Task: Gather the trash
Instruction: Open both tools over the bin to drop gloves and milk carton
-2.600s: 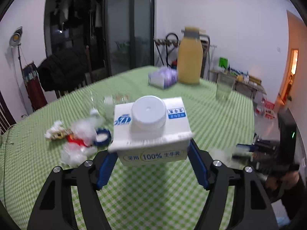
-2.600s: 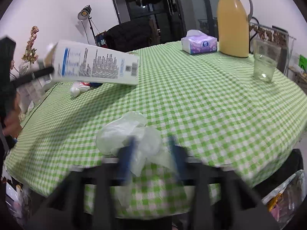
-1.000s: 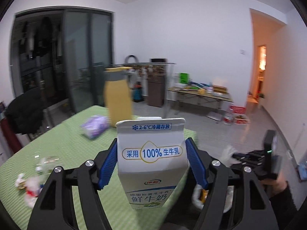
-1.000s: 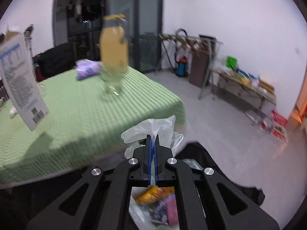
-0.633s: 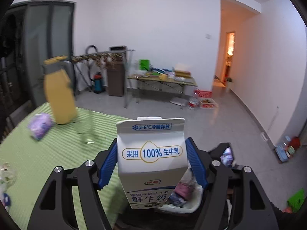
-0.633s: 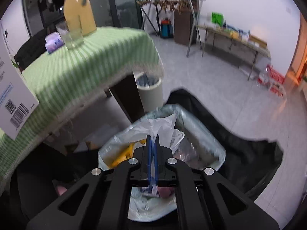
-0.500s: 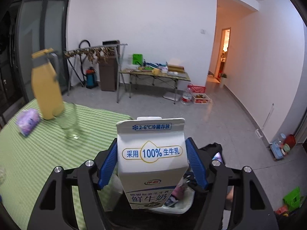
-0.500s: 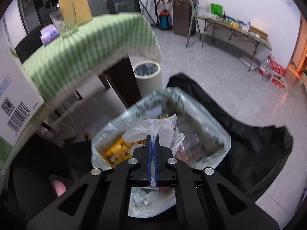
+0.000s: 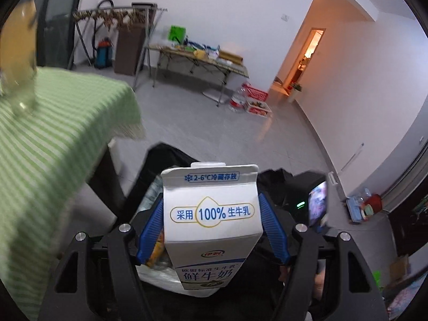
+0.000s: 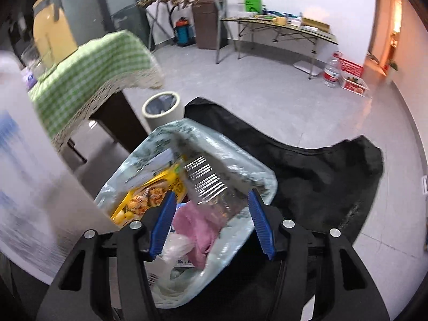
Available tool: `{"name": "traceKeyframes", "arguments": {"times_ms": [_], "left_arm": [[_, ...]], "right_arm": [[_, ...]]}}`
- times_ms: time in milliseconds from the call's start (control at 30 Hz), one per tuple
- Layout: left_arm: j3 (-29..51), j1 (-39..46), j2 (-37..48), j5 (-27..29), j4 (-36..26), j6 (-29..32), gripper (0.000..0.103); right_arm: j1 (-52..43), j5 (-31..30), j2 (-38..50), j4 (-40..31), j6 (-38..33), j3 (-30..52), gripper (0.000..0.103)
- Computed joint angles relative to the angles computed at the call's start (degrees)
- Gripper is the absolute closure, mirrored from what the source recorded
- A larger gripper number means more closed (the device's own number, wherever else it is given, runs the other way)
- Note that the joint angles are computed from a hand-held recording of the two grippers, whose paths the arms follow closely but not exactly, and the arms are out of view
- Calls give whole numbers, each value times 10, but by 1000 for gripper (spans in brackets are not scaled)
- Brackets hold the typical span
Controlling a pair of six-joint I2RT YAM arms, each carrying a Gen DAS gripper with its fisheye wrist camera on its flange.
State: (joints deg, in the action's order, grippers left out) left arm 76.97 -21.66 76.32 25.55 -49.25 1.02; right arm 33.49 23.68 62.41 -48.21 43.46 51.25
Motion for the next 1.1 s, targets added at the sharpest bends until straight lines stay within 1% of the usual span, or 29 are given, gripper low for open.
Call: {"name": "traceKeyframes", "arguments": {"times_ms": [33, 67, 133, 167, 233, 300, 367, 400, 467, 533, 600, 667, 700, 733, 767, 800, 867, 900, 967, 1100], "left_arm": [[-35, -14, -5, -14, 36, -2, 37], [-62, -27, -6, -32, 57, 15, 37], [-111, -56, -1, -87, 93, 27, 37], [-149, -68, 6, -111, 124, 41, 37], [-191, -59, 18, -105, 164, 45, 36], [-206, -29, 36, -84, 185, 32, 36], [-185, 13, 64, -48, 172, 25, 36], [-172, 30, 76, -36, 160, 25, 36], [-164, 52, 91, -21, 157, 21, 36], [-179, 54, 87, -35, 169, 18, 35], [-197, 59, 79, -35, 185, 16, 35], [-189, 63, 90, -35, 184, 8, 34], [-179, 69, 101, -34, 179, 4, 33], [-163, 76, 115, -40, 165, -6, 31], [-146, 83, 136, -62, 152, -19, 29], [-141, 91, 142, -61, 146, -21, 28], [-129, 105, 154, -50, 125, -5, 24], [-120, 107, 159, -52, 105, 5, 23], [-112, 109, 150, -62, 85, 13, 23], [-102, 119, 117, -69, 64, 34, 22]], "right_arm": [[-1, 5, -3, -4, 2, 0, 49], [-7, 8, -13, -10, 3, -4, 49], [-16, 4, -25, -8, 6, -14, 49], [-22, 1, -30, -4, 5, -19, 49], [-27, -3, -33, -3, 8, -25, 49], [-31, -10, -33, 2, 6, -31, 49], [-30, -14, -30, 3, 5, -34, 49], [-29, -18, -25, 8, 4, -36, 49], [-24, -21, -21, 13, 5, -36, 49], [-17, -22, -11, 20, 8, -33, 49], [-8, -23, 0, 21, 8, -26, 49], [4, -19, 14, 20, 11, -16, 49], [11, -17, 19, 20, 14, -12, 49], [15, -15, 21, 20, 16, -10, 49], [19, -15, 24, 19, 18, -7, 49], [22, -17, 28, 18, 17, -3, 49], [30, -18, 37, 15, 16, 2, 49], [32, -21, 42, 14, 14, 6, 47], [38, -26, 57, 13, 12, 11, 46], [60, -27, 75, 15, 15, 20, 46]]}}
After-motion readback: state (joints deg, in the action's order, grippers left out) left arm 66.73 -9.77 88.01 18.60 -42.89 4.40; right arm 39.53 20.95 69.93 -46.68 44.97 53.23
